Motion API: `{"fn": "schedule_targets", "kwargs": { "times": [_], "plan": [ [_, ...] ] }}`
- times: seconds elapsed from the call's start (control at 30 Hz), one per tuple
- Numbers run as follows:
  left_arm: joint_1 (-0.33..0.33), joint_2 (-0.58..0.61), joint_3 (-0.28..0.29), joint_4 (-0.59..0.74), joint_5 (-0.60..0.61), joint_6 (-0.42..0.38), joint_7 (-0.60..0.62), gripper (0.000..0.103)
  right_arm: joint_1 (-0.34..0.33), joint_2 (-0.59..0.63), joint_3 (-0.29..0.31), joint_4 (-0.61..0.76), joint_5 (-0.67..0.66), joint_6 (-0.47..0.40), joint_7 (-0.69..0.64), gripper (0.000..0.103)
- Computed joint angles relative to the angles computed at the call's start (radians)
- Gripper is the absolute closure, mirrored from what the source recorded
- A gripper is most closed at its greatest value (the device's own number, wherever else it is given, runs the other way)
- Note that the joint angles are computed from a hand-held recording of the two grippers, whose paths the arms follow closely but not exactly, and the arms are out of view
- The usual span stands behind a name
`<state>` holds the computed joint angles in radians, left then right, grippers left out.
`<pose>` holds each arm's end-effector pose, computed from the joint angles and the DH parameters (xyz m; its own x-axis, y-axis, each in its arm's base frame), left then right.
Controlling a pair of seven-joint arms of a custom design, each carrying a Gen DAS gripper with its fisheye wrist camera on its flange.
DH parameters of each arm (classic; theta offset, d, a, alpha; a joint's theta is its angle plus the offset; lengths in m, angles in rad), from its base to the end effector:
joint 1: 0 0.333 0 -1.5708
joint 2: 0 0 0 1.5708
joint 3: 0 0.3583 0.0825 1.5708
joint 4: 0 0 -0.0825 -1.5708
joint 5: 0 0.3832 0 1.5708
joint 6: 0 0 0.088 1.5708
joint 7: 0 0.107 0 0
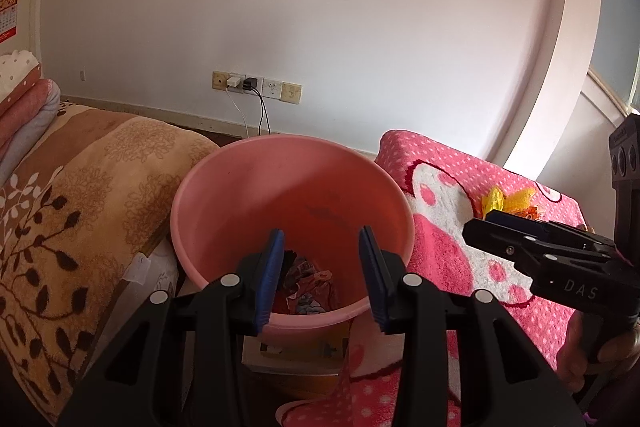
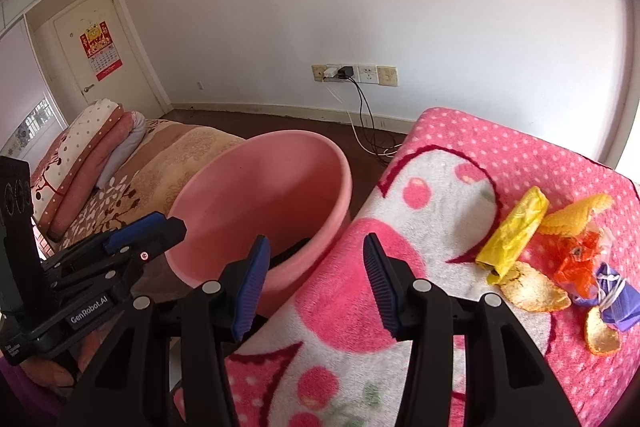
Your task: Collect trash
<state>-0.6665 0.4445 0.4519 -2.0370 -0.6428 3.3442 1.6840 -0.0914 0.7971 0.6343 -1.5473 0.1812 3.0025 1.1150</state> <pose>0.6419 -0.1096 0.3901 0.1629 -0.9764 0.1419 -0.5909 -0.2117 -0.7784 0.7340 0.2674 0.3591 0.5507 -0.7958 -0.2517 -0.6518 -0.2216 -0.7253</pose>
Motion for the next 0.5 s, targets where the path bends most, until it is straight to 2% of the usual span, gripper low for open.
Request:
{"fn": "schedule_targets", "kwargs": {
  "times": [0.07,0.13,0.5],
  "plan": [
    [-0.021,0.01,0.018,0.011,0.001,-0.014,-0.002,0.064,-0.03,-0.018,0.007,-0.041,0.011,0.029,0.002,0.055],
    [0.014,0.006,-0.025,0.017,0.029,-0.016,-0.006,0.064,-0.06,-0.033,0.014,-0.079,0.012,0.054,0.016,0.055],
    [0.066,0.034,-0.12,0.081,0.148,-0.039,-0.018,0.064,-0.184,-0.122,-0.032,-0.26,-0.037,0.208,0.199,0.055]
  ]
}}
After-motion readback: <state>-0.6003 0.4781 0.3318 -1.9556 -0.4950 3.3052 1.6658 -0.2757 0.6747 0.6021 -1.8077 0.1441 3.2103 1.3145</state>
